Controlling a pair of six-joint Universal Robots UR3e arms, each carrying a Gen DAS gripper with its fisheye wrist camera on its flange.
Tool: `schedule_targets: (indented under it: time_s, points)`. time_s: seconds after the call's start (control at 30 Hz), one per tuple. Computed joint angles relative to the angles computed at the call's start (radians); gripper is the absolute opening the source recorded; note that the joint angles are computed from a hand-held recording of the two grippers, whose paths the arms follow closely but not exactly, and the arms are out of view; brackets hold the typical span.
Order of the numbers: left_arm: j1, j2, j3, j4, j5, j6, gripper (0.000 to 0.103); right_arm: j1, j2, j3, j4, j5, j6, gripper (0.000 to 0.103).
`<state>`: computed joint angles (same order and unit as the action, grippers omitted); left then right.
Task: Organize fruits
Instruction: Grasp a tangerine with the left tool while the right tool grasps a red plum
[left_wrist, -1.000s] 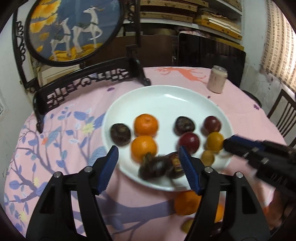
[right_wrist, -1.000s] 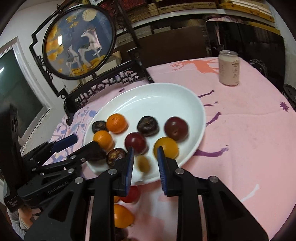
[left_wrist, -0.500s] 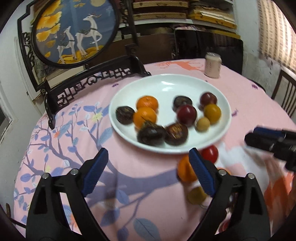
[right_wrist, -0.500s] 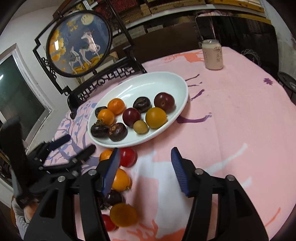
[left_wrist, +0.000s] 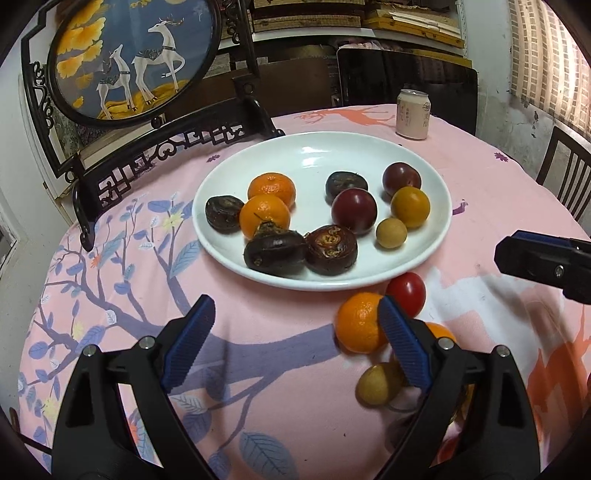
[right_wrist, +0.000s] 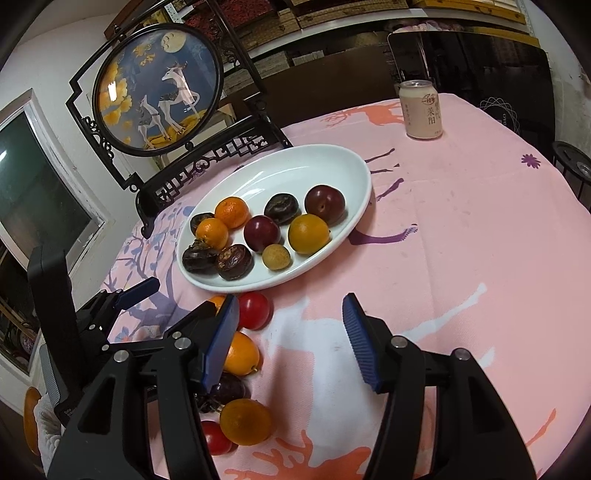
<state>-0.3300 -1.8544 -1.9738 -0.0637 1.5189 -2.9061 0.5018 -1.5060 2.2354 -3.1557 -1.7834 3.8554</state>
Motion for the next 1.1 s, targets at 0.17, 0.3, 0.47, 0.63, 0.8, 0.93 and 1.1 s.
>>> schedule_targets:
  time_s: [0.17,0.3,0.47,0.63,0.8,0.93,1.1]
  points:
    - [-0.011,-0.019,-0.003,0.048,0.084,0.000,0.098,-0.009,0.001,0.002,0.002,0.008,-0.002,0.059]
    - [0.053,0.000,0.004,-0.009,0.142,-0.047,0.097,-0.014,-0.002,0.007,0.001,0.017,-0.001,0.059]
    - [0.243,0.134,-0.088,-0.085,-0.111,-0.106,0.096,-0.009,-0.015,0.018,-0.022,0.020,-0.005,0.059]
    - [0.143,0.128,-0.142,0.040,-0.035,-0.033,0.096,-0.007,-0.014,0.017,-0.020,0.019,-0.001,0.059]
    - [0.086,0.056,-0.099,0.022,0.038,0.006,0.095,-0.009,-0.012,0.015,-0.013,0.023,0.000,0.059]
    - [0.074,0.056,-0.113,0.051,0.036,0.019,0.087,-0.006,-0.008,0.009,-0.007,0.021,-0.002,0.059]
    - [0.058,0.015,-0.067,0.025,0.035,0.028,0.071,-0.004,0.001,0.002,-0.001,0.022,-0.005,0.059]
